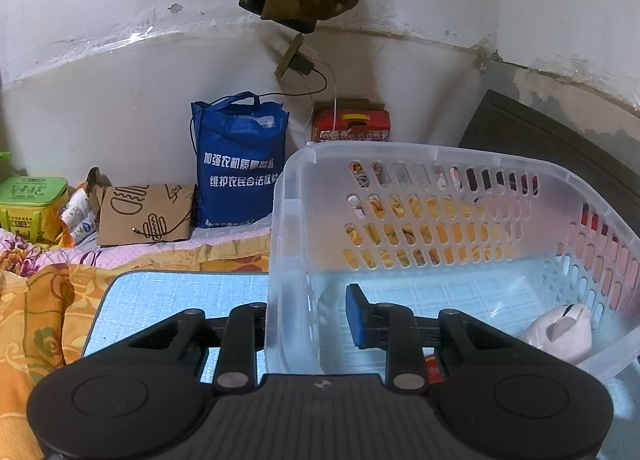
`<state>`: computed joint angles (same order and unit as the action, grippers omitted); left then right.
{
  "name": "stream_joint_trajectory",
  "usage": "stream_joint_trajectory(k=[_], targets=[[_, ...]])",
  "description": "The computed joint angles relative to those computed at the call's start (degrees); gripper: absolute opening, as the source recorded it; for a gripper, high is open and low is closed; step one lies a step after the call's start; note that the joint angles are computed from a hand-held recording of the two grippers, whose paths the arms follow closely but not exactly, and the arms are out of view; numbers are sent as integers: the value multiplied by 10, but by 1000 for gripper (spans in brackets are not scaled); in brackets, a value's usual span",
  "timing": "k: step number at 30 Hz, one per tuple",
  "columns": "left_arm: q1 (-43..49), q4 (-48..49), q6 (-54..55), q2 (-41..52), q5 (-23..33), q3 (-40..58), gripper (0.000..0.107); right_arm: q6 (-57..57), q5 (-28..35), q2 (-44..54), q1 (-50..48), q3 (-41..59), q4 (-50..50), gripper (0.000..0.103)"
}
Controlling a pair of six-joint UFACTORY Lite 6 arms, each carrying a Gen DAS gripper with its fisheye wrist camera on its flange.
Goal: Organize objects
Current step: 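Lift the wrapped roll over the basket and open the right tool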
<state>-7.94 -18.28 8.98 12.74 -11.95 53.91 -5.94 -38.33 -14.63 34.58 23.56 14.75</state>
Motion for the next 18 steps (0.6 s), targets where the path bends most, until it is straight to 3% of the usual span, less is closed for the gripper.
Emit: stream_joint_trajectory(k=[4,12,18], targets=[[3,27,-27,0,0,-1,31,-30,18,51,-9,64,12,55],[13,122,-119,8,6,7,31,-33,128,224,-44,255,5,55],[15,151,-147,10,5,8,31,-16,159,278,-58,307,-6,55]])
